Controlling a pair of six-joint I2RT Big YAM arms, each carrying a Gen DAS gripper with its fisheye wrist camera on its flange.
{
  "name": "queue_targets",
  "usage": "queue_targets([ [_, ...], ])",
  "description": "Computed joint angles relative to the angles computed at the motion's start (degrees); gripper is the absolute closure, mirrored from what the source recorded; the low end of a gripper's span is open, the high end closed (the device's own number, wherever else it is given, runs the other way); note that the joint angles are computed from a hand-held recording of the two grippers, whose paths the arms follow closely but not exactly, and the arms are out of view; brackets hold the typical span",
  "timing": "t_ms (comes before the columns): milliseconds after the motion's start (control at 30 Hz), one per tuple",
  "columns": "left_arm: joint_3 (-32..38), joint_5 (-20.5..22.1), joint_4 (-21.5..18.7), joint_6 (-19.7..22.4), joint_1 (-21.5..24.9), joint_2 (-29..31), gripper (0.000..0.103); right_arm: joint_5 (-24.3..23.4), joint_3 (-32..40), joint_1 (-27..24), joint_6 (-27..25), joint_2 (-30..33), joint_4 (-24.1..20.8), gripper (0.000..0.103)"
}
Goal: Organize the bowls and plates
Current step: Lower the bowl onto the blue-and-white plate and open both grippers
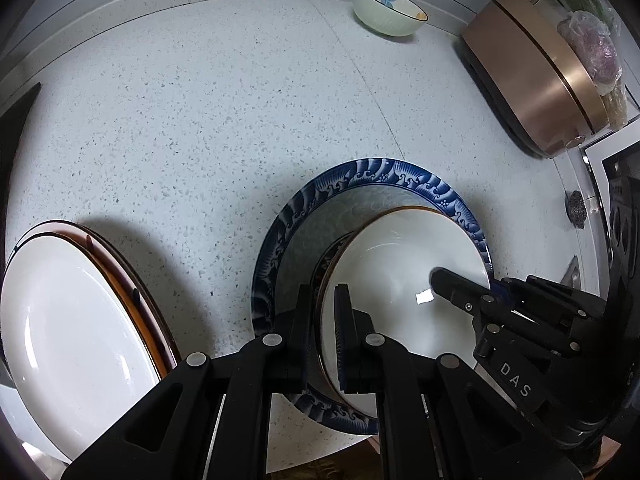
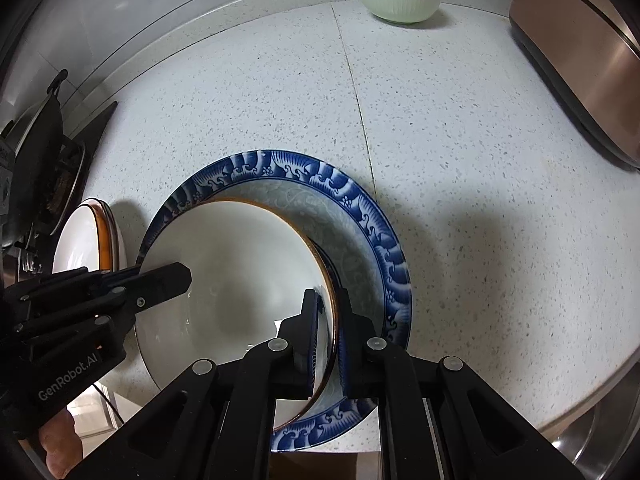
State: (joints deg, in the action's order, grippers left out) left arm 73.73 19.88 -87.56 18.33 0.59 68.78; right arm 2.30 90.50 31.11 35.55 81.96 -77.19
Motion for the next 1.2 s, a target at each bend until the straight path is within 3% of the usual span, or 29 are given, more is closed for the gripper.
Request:
queue_targets([
  [533,1.67,1.0,-0.76,0.45,1.97,1.61,0.096,-1.99,-0.43,-1.77,-2.78,-0.01,2.57,0.093],
  [900,1.88,0.99,-1.06,2.15,3.0,0.25,0.096,1.57,0.62,-0.51,-3.93,-1.11,1.36,0.091],
  [1000,2.09,1.07,-1.05,2.71,3.34,-0.34,0.096,3.49,1.06,0.28,-4.14,-1.72,0.93,0.087],
  [1100,2.58,1.16,-1.12,3.06,3.49,-0.79,0.096,6.2,1.52,1.22,-4.21,-2.64,0.46,0.073],
  [1200,3.28,1.15,-1.17,3.64,3.82,-1.06,0.096,8.25,1.78,2.13,-4.52,-3.65,0.47,0.072],
])
